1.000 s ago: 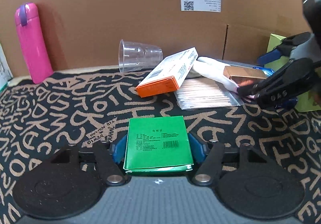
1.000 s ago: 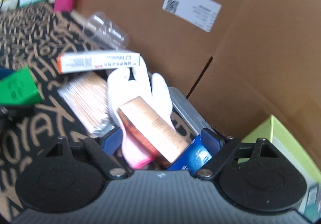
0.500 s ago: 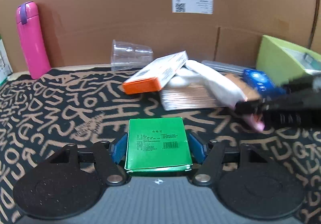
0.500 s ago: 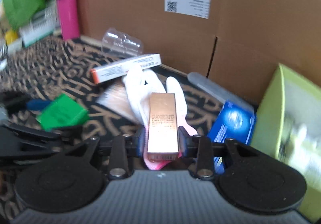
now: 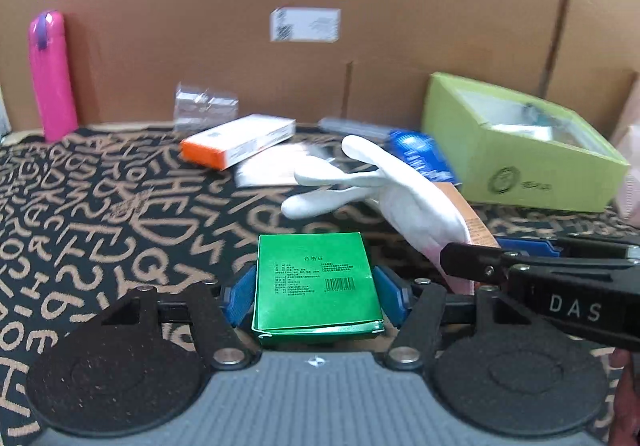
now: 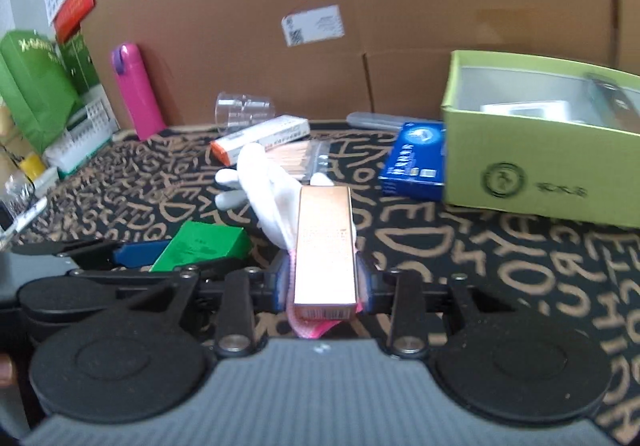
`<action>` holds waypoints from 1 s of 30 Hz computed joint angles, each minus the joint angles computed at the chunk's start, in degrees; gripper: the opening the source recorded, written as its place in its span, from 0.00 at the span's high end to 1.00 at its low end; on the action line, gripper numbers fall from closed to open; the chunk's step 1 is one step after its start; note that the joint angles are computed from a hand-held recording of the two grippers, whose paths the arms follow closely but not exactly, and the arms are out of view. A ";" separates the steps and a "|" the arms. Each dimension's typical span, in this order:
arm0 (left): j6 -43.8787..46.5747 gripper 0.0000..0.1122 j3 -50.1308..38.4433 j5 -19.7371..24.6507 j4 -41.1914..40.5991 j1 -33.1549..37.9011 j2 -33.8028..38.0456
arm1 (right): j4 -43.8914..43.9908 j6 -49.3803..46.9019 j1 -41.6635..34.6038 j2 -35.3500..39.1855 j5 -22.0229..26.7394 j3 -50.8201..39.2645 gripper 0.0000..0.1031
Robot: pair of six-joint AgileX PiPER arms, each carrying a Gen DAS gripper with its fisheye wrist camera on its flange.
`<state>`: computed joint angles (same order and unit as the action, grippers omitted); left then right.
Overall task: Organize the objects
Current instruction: 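Carry both boxes over the lime-green box and open the right gripper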
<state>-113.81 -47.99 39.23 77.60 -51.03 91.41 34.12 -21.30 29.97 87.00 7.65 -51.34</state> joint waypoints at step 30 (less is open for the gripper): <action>65.80 0.41 -87.26 12.63 -36.44 6.89 45.74 | 20.77 -21.44 -27.99 10.90 4.86 -21.39 0.65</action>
